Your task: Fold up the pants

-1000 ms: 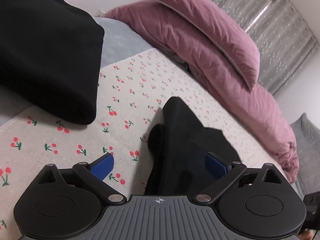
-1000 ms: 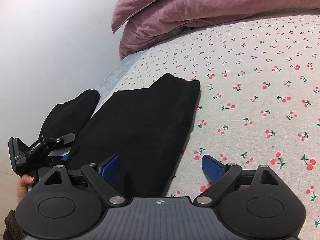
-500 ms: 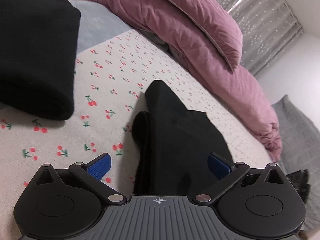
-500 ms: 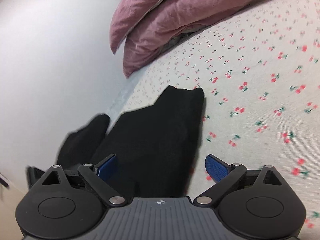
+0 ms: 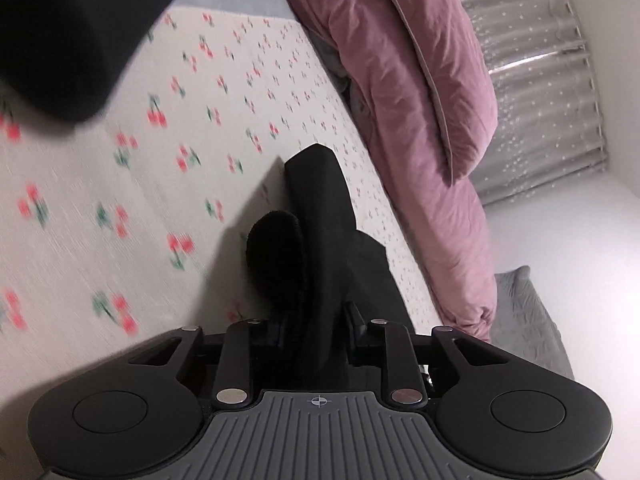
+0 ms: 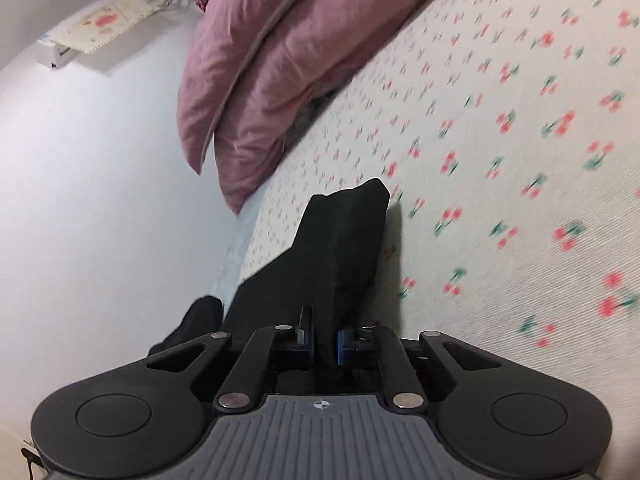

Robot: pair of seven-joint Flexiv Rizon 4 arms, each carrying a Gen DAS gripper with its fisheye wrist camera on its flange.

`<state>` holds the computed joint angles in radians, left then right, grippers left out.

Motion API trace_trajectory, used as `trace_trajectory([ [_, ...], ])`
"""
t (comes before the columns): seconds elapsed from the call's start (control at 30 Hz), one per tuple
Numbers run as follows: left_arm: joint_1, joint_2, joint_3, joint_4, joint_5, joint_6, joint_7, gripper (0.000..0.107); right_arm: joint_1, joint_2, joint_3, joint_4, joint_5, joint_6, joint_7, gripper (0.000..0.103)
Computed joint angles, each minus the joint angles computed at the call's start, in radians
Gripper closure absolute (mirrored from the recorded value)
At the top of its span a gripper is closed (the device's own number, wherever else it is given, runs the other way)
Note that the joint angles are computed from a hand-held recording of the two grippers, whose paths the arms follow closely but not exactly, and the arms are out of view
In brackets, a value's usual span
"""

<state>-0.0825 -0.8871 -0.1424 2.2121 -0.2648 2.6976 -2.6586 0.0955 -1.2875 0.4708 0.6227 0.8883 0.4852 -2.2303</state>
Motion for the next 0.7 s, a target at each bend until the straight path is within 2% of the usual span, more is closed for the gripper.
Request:
trace_trajectory([
  [0.23, -0.069, -0.016, -0.023, -0.156, -0.056, -0.15, 0.082, 0.087, -0.048, -0.041, -0.017, -0.109, 0.0, -0.039, 0.038, 0.091],
  [0.5, -0.113, -0.093, -0.051, -0.436, -0.035, -0.359, 0.211, 0.089, -0.106, -0.095, -0.045, -0.252, -0.015, -0.057, 0.088, 0.091],
  [0.7, -0.143, -0.177, -0.078, -0.661, -0.03, -0.503, 0.295, 0.089, -0.105, -0.153, -0.066, -0.402, -0.031, -0.053, 0.135, 0.091],
])
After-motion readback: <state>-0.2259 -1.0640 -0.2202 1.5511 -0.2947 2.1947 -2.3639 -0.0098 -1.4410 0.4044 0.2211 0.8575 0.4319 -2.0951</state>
